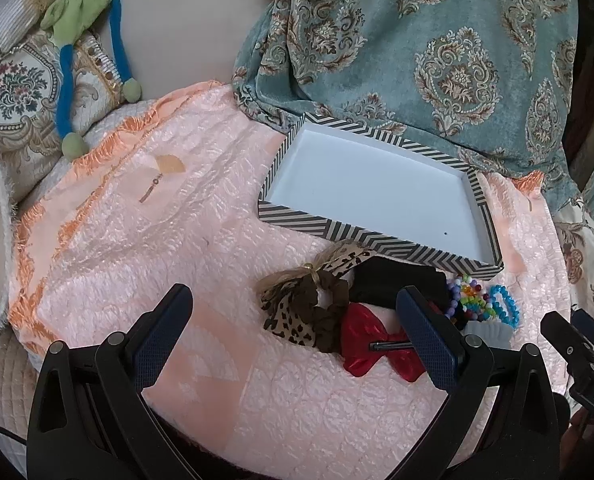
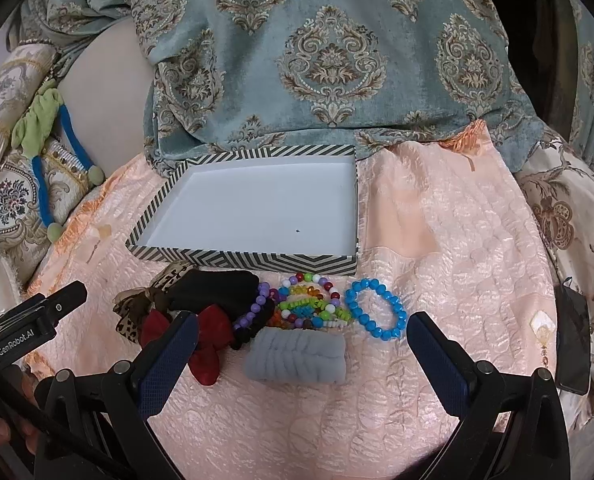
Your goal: Organize jewelry
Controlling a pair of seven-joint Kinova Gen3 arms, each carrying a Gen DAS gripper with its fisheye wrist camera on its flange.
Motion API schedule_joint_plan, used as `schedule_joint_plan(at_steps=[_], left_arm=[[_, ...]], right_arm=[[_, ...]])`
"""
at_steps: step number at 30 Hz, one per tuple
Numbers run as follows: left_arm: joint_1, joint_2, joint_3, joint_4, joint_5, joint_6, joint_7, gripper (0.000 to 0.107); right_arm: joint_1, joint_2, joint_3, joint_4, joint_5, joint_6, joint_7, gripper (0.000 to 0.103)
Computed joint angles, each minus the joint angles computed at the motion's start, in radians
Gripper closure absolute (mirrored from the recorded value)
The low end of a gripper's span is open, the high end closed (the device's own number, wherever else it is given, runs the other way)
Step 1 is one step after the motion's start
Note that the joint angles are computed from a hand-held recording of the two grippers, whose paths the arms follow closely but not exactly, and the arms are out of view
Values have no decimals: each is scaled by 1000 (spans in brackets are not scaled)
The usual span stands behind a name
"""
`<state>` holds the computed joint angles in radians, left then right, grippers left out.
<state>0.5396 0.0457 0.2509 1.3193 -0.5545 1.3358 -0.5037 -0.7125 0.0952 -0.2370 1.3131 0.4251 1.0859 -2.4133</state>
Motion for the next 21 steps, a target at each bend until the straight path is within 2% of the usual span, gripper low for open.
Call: schedule_joint_plan(at_steps=[21], left_arm=[[4, 4, 0, 7, 6, 13, -8, 5]], right_arm=[[-3, 8, 1, 0, -23, 2, 23, 0]])
